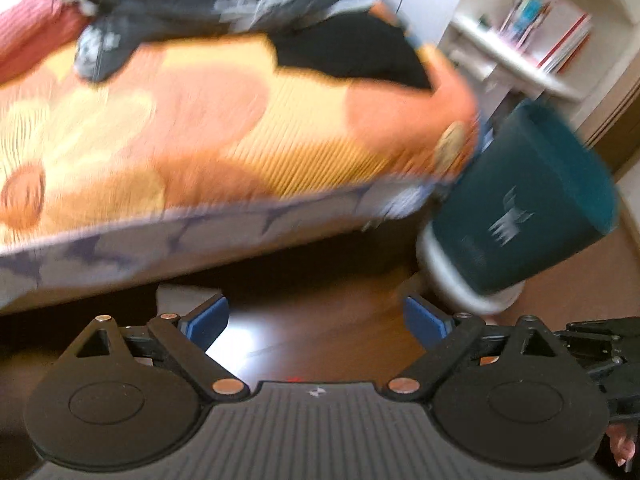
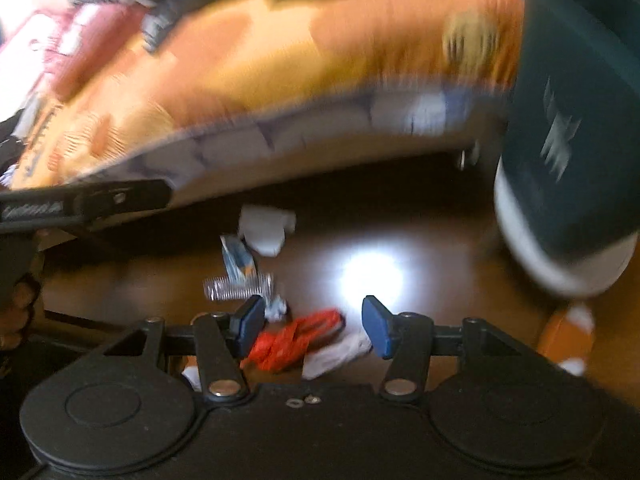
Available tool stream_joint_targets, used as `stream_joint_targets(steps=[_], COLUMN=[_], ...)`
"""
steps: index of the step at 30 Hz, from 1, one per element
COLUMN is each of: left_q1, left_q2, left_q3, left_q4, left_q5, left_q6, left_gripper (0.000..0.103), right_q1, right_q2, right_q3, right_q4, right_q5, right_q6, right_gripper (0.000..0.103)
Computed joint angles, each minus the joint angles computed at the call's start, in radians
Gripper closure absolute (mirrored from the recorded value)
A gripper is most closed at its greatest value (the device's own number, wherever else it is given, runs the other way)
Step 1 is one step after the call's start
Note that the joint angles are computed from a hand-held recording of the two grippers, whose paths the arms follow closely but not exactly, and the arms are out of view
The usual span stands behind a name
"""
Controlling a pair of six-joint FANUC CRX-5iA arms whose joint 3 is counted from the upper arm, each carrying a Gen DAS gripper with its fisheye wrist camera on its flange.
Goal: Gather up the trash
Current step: 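Lower both tools toward the red plastic bag and white cloth on the floor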
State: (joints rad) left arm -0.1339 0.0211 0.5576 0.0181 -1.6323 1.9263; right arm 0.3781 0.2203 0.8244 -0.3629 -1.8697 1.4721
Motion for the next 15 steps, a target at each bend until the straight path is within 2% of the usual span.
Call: stream_joint_targets(steps=[4, 12, 15], left_q1=[0.028, 0.031, 0.034], left_q2=[-0.027, -0.016, 0.003], left_q3=[-0.147, -0.349, -0.405], left_q4=[0.023, 0.028, 0.042], left_q5=[0.018, 0.028, 0.020], left_q6=[-0.078, -0.287, -0.333], left_gripper=[0.008, 0.008, 0.008], right_q1=[0.019, 0.048, 0.058], right_q2=[0.003, 0.065, 0.094], right_q3=[-0.136, -0.292, -0.328], right_q4=[0.017, 0.030, 0.036], right_q5=[0.041, 0.087, 0.096], right_q6=[-0.065, -0.168, -0.199], right_gripper=[0.049, 0.049, 0.049])
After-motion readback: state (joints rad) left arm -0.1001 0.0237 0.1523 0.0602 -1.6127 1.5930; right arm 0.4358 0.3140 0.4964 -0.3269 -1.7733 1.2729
